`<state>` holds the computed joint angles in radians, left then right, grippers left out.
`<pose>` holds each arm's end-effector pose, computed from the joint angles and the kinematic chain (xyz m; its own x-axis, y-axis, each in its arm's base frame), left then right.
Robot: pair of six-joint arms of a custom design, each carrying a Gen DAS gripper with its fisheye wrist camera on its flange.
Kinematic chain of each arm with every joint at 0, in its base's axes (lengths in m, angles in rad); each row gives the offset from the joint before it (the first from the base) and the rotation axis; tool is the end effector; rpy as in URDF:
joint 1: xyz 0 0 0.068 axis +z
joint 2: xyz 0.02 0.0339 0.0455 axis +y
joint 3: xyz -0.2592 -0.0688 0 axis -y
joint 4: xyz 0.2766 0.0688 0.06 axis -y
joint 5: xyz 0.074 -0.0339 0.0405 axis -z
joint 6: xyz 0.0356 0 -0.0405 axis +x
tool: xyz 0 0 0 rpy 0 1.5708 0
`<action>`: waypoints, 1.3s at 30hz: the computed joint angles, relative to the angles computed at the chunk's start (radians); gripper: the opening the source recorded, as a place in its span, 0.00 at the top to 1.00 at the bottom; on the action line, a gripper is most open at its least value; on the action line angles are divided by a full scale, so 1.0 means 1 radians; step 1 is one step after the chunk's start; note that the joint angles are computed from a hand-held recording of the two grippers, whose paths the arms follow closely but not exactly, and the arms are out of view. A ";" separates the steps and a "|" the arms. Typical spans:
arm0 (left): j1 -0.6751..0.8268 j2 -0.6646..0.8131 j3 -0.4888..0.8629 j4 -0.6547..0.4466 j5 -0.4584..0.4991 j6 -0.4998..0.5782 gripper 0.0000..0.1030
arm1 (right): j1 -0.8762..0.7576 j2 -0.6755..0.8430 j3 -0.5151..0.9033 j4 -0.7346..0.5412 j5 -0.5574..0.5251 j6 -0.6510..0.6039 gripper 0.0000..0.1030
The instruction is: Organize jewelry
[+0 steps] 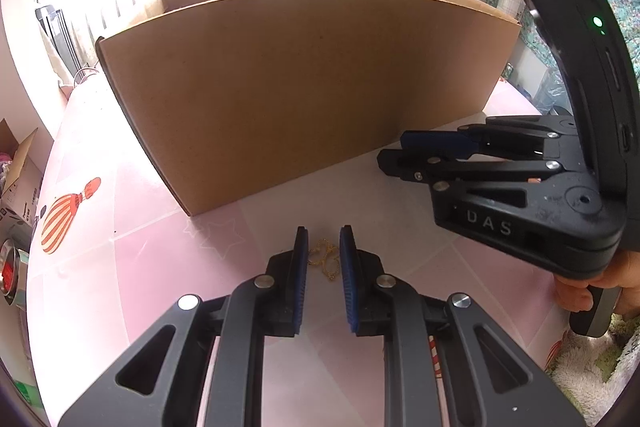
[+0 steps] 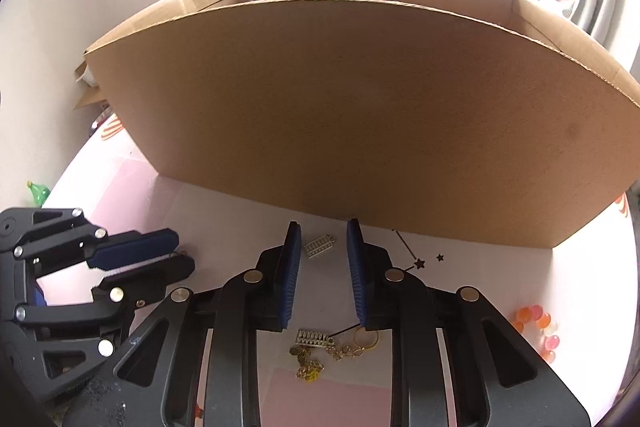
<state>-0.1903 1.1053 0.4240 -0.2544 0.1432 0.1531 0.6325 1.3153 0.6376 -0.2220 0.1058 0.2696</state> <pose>0.2161 -0.0468 0.1296 -0.7400 0.2963 -0.6038 0.3877 0.9215 -0.0231 0.2245 0.1599 0.1519 -0.7513 -0.2223 -0.6214 -0.3473 0.9338 0.0859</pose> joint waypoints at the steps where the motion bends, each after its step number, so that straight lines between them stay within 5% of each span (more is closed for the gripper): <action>1: 0.004 0.002 -0.001 0.001 0.002 0.002 0.85 | 0.004 -0.005 -0.002 -0.007 0.002 -0.006 0.89; 11: 0.007 0.049 0.006 0.039 0.004 0.001 0.85 | -0.011 -0.072 -0.024 -0.095 -0.047 -0.062 0.98; 19: 0.009 0.055 0.004 0.047 0.006 -0.001 0.85 | -0.046 -0.049 -0.016 -0.052 -0.075 -0.019 0.89; 31: 0.014 0.056 -0.001 0.055 0.011 -0.003 0.85 | 0.042 -0.022 -0.012 -0.057 0.039 0.006 0.79; 35: 0.016 0.055 -0.001 0.054 0.013 -0.001 0.85 | 0.055 0.071 0.059 -0.057 0.052 0.021 0.82; 39: 0.021 0.053 -0.002 0.054 0.014 0.001 0.85 | 0.041 0.179 0.130 -0.012 0.023 -0.012 0.96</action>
